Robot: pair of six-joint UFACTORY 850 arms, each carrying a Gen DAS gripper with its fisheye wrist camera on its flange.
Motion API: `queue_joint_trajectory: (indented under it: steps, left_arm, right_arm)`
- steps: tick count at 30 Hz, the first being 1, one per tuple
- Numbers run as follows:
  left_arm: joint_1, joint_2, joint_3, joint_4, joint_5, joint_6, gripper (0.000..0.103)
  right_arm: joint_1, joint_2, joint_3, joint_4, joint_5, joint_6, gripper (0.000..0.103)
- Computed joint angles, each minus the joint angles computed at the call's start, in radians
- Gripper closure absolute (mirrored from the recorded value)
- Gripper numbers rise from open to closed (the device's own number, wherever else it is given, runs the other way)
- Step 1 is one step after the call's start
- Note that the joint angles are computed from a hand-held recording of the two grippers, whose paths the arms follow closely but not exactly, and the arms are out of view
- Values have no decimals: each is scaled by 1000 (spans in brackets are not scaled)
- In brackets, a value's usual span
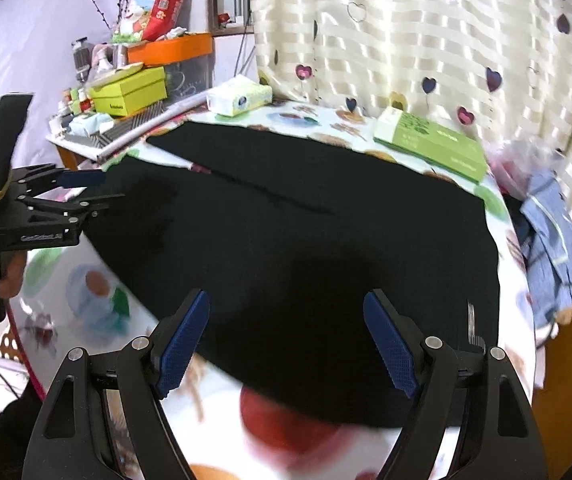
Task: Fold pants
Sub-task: 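Grasp the waistband edge of the black pants with both grippers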
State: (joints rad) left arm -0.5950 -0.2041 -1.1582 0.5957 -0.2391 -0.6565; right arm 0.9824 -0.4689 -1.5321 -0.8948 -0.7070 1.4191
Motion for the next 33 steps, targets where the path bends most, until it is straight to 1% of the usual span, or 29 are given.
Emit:
queue_joint_trajectory:
  steps: [2,4,6,8,10,12,15,18,20,22,25,27,30,33]
  left_arm:
    - [17,-38,-55,-80,-8,92,33]
    - [36,-75,-109,-230,-12,256,33]
    - [53,-108,-158,-293,-17,328,33]
    - [71,-150,-218,-367,-26,410,33]
    - [88,-190,-273,-443,-44,487,33]
    - [102,-235,-335,-462,-68,503,33]
    - [115,-305,-431,-518,-108,588,33]
    - [122,-382,-533,-445,-140,547,33]
    - [130,-439,-609,-457,-168,573,33]
    - [137,-504,-696,-455,-205,579,33]
    - [146,-595,-820,-478,-257,632,33]
    - [152,-658,-907,-464,-291,626,33]
    - [167,-743,-1032,-515,-349,671,33]
    - [176,-813,-1132,-550,-399,717,33]
  right_arm:
    - [-31,-6,-19,12,23,-41,23]
    - [-56,-7,-25,12,56,-72,23]
    - [-86,-21,-51,34,68,-123,23]
    - [-122,-30,-66,64,115,-186,23]
    - [-151,-45,-89,109,129,-239,23]
    - [-183,-67,-121,159,149,-317,23]
    - [-226,-104,-172,211,153,-421,23]
    - [-276,-148,-228,312,170,-540,23]
    - [-304,-183,-268,364,166,-601,23]
    - [-331,-226,-319,434,156,-688,23]
    - [-364,-300,-408,508,122,-800,23]
    - [-378,-332,-446,526,111,-840,23]
    - [-404,-390,-522,595,84,-932,23]
    - [-425,-439,-584,635,50,-980,23]
